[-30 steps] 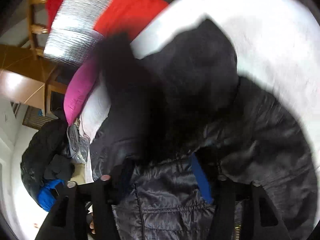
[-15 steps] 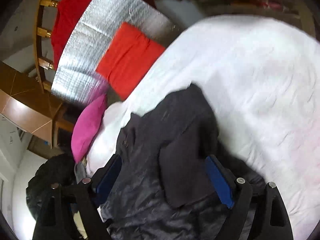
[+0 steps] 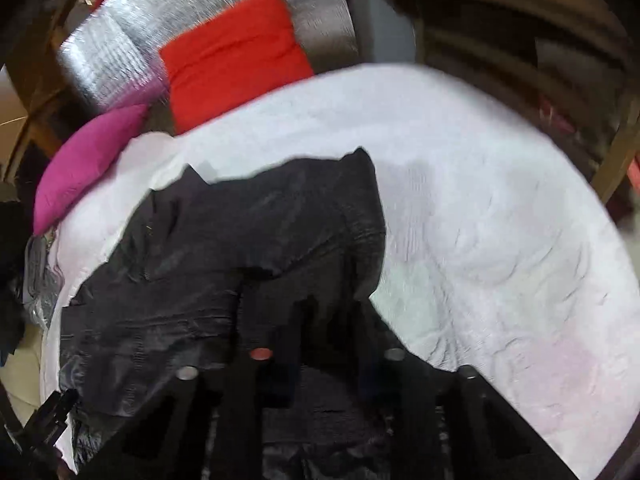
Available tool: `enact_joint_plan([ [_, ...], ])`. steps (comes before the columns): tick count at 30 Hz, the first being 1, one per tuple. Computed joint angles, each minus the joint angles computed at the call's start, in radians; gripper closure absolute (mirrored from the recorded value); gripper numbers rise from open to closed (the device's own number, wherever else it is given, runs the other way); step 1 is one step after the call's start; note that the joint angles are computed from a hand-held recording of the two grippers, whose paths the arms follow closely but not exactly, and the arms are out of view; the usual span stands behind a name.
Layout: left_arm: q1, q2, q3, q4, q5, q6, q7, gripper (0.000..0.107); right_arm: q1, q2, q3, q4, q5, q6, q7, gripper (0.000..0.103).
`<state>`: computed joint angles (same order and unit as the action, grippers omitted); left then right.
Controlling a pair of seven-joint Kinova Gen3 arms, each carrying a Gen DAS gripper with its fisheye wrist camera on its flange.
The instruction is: Fold large clothes
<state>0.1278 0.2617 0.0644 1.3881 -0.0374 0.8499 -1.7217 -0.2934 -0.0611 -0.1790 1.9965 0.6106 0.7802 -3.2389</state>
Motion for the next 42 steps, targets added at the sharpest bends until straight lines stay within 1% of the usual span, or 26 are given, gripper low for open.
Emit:
enact_joint_plan([
  [2,0.021,0.000,-0.002,0.015,-0.032,-0.018,0.004,0.032,-0.005,0.008,-0.018,-0.003,0.033,0.023,-0.031,0.085],
  [4,0.046,0.006,-0.005,0.028,-0.074,-0.034,0.014,0.032,-0.008,0.055,0.003,-0.012,0.016,0.024,-0.007,0.085],
  [7,0.080,0.000,-0.016,0.067,-0.142,-0.076,0.035,0.030,-0.002,0.066,0.043,0.023,-0.019,-0.054,-0.010,0.085],
  [9,0.091,-0.003,-0.019,0.091,-0.173,-0.106,0.046,0.028,-0.002,0.053,0.048,0.026,-0.026,-0.058,0.001,0.085],
  [12,0.088,-0.003,-0.024,0.104,-0.183,-0.114,0.064,0.019,0.012,0.049,0.059,0.040,-0.062,-0.085,0.045,0.083],
  [13,0.093,0.002,-0.031,0.100,-0.185,-0.108,0.079,0.013,0.016,0.046,0.061,0.050,-0.067,-0.102,0.045,0.082],
  [14,0.091,0.010,-0.038,0.090,-0.170,-0.093,0.087,0.008,0.021,0.039,0.062,0.058,-0.068,-0.116,0.038,0.081],
  [15,0.081,0.024,-0.042,0.071,-0.140,-0.063,0.093,0.006,0.026,0.033,0.062,0.063,-0.075,-0.126,0.042,0.081],
  [16,0.057,0.039,-0.032,0.049,-0.106,-0.038,0.093,0.004,0.032,0.025,0.063,0.069,-0.088,-0.136,0.050,0.079],
  [18,-0.007,0.054,0.004,0.037,-0.039,-0.015,0.109,0.004,0.049,0.005,0.064,0.085,-0.125,-0.171,0.078,0.071],
  [19,-0.012,0.054,0.003,0.040,-0.029,-0.020,0.103,0.004,0.058,-0.008,0.069,0.100,-0.148,-0.194,0.099,0.064],
  [20,0.002,0.048,-0.010,0.053,-0.035,-0.037,0.096,0.004,0.047,-0.019,0.087,0.113,-0.159,-0.219,0.106,0.048],
  [22,0.028,0.030,-0.024,0.092,-0.074,-0.086,0.112,0.004,0.062,-0.038,0.068,0.134,-0.132,-0.263,0.073,0.038],
  [23,0.038,0.022,-0.029,0.112,-0.089,-0.109,0.129,0.004,0.083,-0.028,0.030,0.127,-0.094,-0.261,0.032,0.038],
  [25,0.049,0.014,-0.036,0.133,-0.109,-0.128,0.161,0.004,0.104,-0.010,-0.032,0.094,-0.026,-0.208,-0.016,0.037],
  [27,0.054,0.012,-0.033,0.127,-0.129,-0.106,0.171,0.004,0.072,0.010,-0.021,0.069,-0.018,-0.173,-0.007,0.036],
  [29,0.067,0.014,-0.034,0.097,-0.147,-0.049,0.168,0.004,0.048,0.054,-0.001,0.043,-0.046,-0.159,0.032,0.037],
  [30,0.083,0.010,-0.046,0.091,-0.153,-0.042,0.145,0.005,0.031,0.082,0.003,0.022,-0.038,-0.132,0.041,0.038],
  [31,0.108,0.002,-0.074,0.093,-0.144,-0.052,0.113,0.005,0.012,0.100,0.004,0.001,-0.018,-0.091,0.033,0.047],
  [32,0.115,-0.025,-0.088,0.108,-0.131,-0.077,0.073,0.005,-0.026,0.112,0.018,-0.013,0.016,-0.051,0.010,0.062],
  [34,0.074,-0.089,-0.073,0.143,-0.066,-0.159,0.011,0.005,-0.072,0.105,0.041,-0.021,0.049,0.004,-0.017,0.075],
  [35,0.027,-0.114,-0.041,0.150,-0.026,-0.186,-0.012,0.005,-0.067,0.090,0.031,-0.012,0.070,0.007,-0.046,0.079],
  [37,-0.061,-0.129,0.019,0.135,0.056,-0.191,-0.068,0.005,-0.071,0.058,0.032,0.024,0.116,-0.005,-0.112,0.084],
  [39,-0.089,-0.090,0.024,0.081,0.101,-0.130,-0.108,0.005,-0.062,0.051,0.030,0.038,0.132,-0.005,-0.138,0.085],
  [41,-0.071,-0.022,0.002,0.015,0.094,-0.049,-0.083,0.005,-0.042,0.069,0.044,0.046,0.111,-0.042,-0.112,0.085],
  [42,-0.085,0.019,0.015,-0.018,0.099,-0.008,-0.072,0.005,-0.030,0.080,0.054,0.049,0.085,-0.069,-0.084,0.085],
])
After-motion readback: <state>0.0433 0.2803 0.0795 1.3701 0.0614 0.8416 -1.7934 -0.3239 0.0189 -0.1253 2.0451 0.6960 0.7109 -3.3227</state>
